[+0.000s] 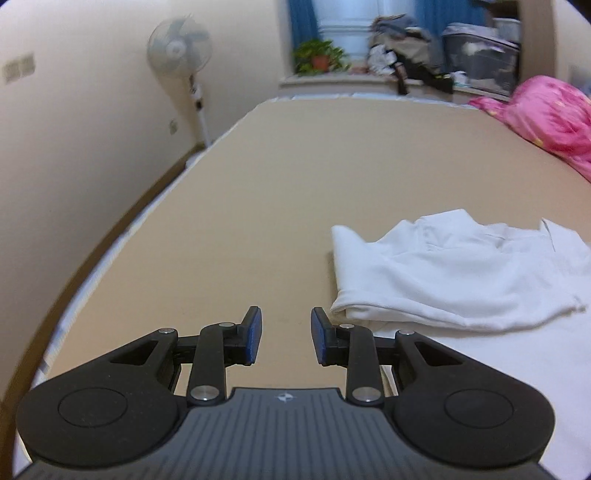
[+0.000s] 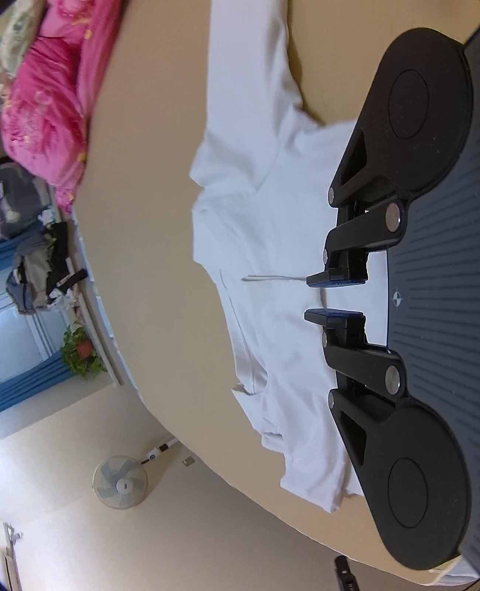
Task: Fold small clothes
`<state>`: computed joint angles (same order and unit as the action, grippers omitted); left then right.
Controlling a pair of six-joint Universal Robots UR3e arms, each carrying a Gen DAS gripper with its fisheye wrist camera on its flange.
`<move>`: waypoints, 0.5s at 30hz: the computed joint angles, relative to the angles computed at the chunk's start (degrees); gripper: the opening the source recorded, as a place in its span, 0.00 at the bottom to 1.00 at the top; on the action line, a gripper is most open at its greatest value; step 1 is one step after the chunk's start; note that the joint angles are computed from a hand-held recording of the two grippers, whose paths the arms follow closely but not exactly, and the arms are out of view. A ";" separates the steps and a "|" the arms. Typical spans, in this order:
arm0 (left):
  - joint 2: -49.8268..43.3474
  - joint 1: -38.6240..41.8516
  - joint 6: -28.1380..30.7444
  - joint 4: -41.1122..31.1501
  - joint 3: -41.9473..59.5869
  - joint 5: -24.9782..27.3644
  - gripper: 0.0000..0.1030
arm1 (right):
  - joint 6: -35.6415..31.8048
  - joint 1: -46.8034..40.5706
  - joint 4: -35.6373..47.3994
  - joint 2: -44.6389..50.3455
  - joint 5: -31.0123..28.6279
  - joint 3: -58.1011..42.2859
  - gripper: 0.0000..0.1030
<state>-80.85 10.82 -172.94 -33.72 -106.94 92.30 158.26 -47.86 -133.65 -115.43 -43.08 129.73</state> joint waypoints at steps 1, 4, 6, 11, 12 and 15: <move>-1.08 -0.43 -2.45 -1.37 1.36 -0.08 0.31 | 2.88 2.06 -4.34 3.37 -1.16 -0.34 0.13; -3.89 0.77 -6.26 -4.54 5.06 -1.10 0.31 | 9.83 7.55 -14.65 12.84 -4.43 -2.17 0.13; -5.12 0.21 -6.90 -3.77 5.37 0.15 0.31 | 13.01 11.16 -20.04 19.15 -7.31 -4.11 0.17; -7.82 -0.11 -7.69 -2.84 6.83 0.99 0.31 | 18.03 18.09 -27.77 31.18 -13.36 -9.43 0.24; -8.37 -0.12 -7.99 -2.49 7.05 1.05 0.31 | 18.54 18.87 -29.28 32.43 -13.98 -9.91 0.24; -11.72 -1.21 -9.15 -0.36 8.46 1.91 0.31 | 18.77 21.83 -35.32 34.72 -16.70 -10.64 0.06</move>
